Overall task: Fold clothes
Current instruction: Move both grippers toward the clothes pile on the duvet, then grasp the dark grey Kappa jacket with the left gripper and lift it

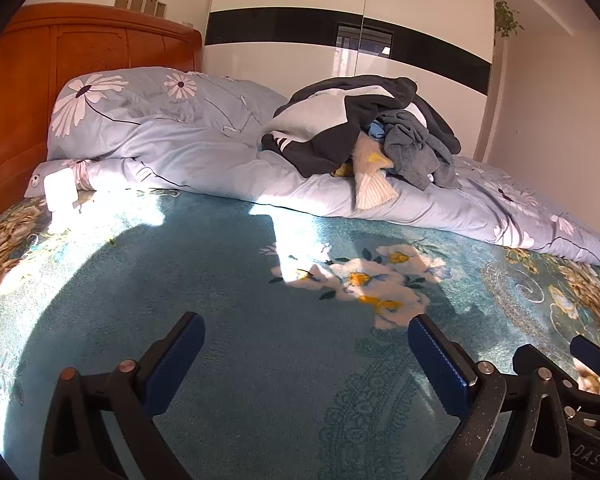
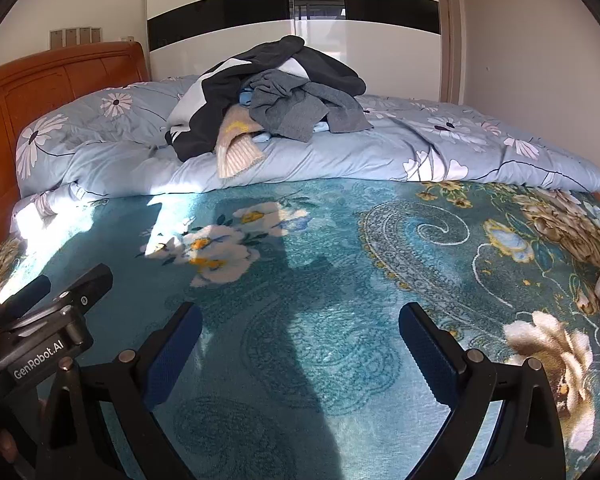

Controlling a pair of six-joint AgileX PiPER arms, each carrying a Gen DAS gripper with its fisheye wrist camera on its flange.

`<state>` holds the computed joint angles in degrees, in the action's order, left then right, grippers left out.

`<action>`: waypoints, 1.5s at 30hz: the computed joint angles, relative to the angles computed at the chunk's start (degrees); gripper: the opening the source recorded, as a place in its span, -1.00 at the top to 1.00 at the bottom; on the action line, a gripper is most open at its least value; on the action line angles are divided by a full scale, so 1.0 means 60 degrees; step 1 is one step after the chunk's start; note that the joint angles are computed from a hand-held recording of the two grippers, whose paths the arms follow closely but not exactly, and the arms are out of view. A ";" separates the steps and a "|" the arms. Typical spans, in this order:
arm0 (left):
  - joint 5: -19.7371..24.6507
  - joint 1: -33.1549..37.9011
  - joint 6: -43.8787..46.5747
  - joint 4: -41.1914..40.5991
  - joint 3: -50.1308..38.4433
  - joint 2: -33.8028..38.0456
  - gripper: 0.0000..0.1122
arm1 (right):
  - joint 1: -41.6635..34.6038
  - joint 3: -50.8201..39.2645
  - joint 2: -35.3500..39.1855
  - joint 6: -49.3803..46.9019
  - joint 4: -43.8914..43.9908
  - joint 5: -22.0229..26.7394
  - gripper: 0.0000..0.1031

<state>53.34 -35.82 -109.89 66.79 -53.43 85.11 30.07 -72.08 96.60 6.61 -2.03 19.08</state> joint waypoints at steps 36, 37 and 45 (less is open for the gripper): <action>-0.1591 0.1554 0.1574 0.0133 -0.0683 0.0080 -0.84 | -0.0115 -0.1363 0.0736 -0.0974 0.1005 0.0472 -0.92; -0.1651 0.1673 0.1665 0.0120 -0.0770 0.0143 -0.84 | -0.0160 -0.1374 0.0787 -0.1029 0.1071 0.0478 -0.92; -0.3436 0.3939 0.5540 -0.1949 -0.3524 0.1293 -0.84 | -0.0478 -0.1478 0.1112 -0.0953 0.0790 0.0699 -0.92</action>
